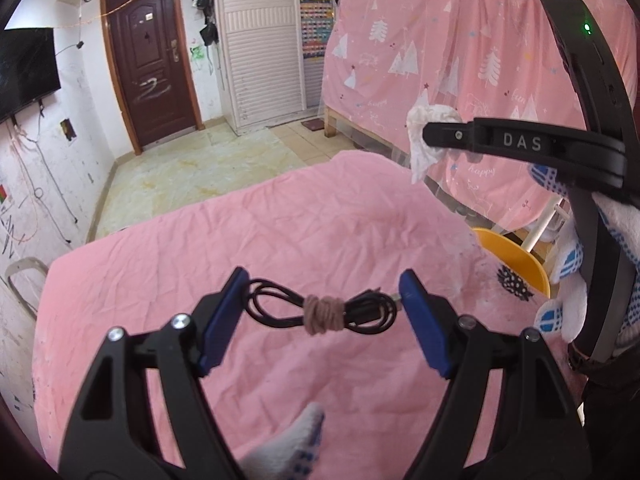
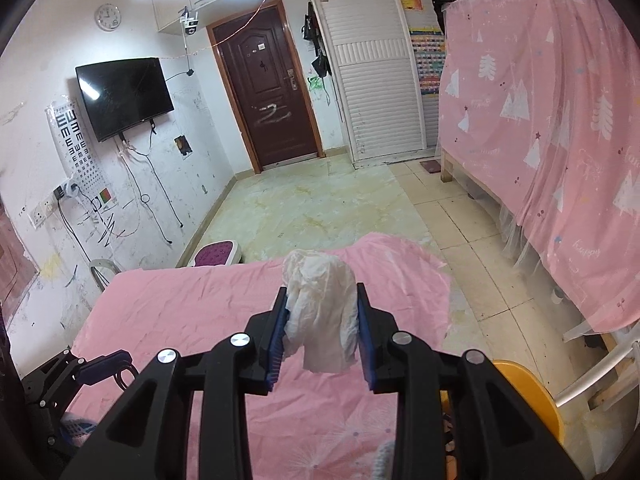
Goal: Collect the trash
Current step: 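Carry the cable and tissue over the orange bucket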
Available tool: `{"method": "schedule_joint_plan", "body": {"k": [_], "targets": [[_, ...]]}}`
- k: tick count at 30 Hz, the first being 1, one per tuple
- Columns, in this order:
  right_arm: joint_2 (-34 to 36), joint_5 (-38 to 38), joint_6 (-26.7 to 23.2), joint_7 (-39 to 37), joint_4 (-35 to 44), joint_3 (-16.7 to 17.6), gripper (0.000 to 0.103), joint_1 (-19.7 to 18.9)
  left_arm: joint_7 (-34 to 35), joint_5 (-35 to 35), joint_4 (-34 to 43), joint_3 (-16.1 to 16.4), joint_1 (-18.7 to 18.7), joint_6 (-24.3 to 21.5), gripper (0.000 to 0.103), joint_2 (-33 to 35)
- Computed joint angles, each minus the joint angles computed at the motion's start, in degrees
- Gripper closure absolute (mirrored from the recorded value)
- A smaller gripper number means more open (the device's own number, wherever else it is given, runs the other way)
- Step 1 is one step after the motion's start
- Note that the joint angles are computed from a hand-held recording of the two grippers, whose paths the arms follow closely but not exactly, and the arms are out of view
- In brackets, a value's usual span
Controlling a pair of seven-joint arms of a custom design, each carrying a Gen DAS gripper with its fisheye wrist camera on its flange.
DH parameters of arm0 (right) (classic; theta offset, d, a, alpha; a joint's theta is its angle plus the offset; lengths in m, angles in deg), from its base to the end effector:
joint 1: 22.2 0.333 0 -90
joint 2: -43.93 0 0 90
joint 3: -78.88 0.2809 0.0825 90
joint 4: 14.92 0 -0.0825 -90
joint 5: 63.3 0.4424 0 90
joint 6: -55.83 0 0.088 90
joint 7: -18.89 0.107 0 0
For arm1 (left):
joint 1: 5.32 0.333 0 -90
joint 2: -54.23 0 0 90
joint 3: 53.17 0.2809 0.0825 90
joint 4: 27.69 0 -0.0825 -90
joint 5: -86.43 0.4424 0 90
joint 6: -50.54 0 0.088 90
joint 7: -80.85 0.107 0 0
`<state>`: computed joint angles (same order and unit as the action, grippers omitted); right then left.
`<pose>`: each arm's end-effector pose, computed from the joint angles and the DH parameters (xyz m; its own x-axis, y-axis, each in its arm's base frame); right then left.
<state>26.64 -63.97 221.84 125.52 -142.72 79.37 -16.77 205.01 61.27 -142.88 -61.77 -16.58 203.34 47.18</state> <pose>0.5734 0.0605 0.5599 -0.0585 -0.9731 -0.2229 -0.5691 0.2160 -0.7934 0.5964 -0.2055 0.5450 -0.5843 -0.8109 -0.0326 -0.5335 0.4140 -0.7375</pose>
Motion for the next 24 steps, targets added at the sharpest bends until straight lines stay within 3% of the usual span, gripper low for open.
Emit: {"method": "schedule_joint_plan", "body": {"k": [9,17,24], "targets": [[-7.99,2.52,1.93,-1.41,-9.64,-2.34,0.082,-2.32,-0.56,1.68,1.43,-1.84,-2.39,-1.24,0.029,0.67],[-14.13,3.41,1.56,-2.01,-17.45,-4.35,0.082,-5.46,2.54,-6.50,6.97,-3.03,-4.27,-6.39,0.029,3.88],[-16.70,4.74,1.19,-4.19,-22.23,-6.23,0.082,-6.93,3.26,-8.80,11.59,-5.26,-5.02,-8.62,0.029,7.67]]}}
